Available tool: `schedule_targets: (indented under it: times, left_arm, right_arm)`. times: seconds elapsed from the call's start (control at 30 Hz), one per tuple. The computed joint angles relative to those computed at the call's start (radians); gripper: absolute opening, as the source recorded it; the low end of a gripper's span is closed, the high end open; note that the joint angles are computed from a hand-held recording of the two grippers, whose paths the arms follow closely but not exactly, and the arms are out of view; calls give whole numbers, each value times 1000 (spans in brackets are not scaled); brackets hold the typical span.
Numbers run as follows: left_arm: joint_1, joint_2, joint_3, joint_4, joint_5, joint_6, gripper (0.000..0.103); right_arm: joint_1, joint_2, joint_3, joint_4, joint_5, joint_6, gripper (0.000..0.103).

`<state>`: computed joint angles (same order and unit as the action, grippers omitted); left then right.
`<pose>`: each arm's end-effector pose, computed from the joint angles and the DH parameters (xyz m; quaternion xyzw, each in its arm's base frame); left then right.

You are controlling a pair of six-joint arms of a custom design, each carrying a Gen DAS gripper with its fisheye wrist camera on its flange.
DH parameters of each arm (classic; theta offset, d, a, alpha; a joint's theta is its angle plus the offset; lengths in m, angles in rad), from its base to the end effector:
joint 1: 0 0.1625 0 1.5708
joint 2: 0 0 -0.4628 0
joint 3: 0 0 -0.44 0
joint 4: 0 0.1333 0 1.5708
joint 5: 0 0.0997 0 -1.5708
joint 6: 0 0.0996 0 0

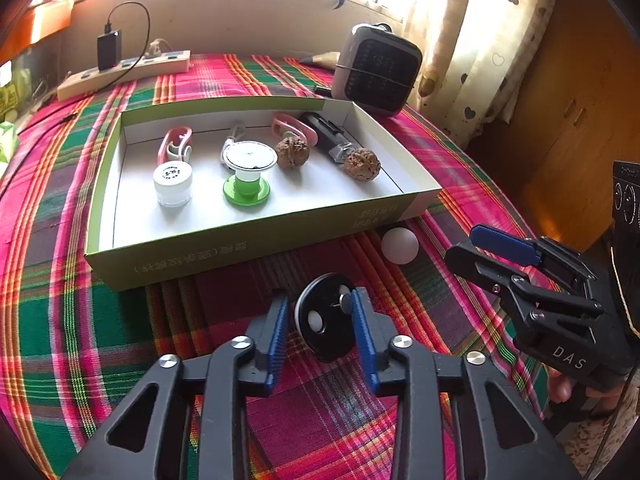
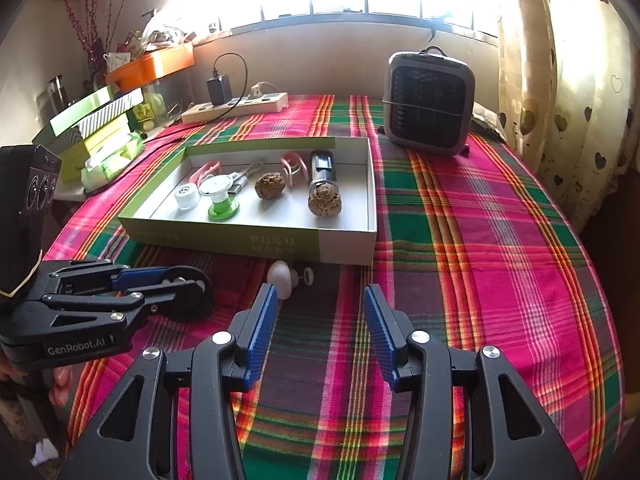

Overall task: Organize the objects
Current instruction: 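Close left tool on the black puck while right tool grasps the white knob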

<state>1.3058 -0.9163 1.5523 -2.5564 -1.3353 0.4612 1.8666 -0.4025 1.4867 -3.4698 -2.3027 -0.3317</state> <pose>-0.0486 -0.7769 0.2115 0.3282 0.9214 -0.1605 0.1320 0.2836 -0.7017 -0.0234 0.1297 -0.8593 0.3640 0.3351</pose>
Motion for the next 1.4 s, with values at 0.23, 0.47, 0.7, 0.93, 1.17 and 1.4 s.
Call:
schedule_targets:
  times: [0.23,0.47,0.7,0.93,1.17,1.4]
  left_arm:
    - [6,-3,-2,-5,-6,-4,24]
    - [13,-15,7,-39,16,-2,24]
    - [27,-21,-1,-56,47,-12,24]
    - [37,-18,-12,-62,51,-24,24]
    - [38,-16,-14,-60,46,-25,24]
    - [38,-16,-14,-60,45,-26,25]
  right_arm:
    - [1,10,-16,24,-8,10,46]
    - [0,29,-52,74,-4,32,46]
    - [-2,58,-109,136,-11,47,46]
    - [-3,77,-150,177,-40,65,46]
    - [-8,77,-159,213,-36,81,46]
    - [-9,75,-156,212,-29,86,33]
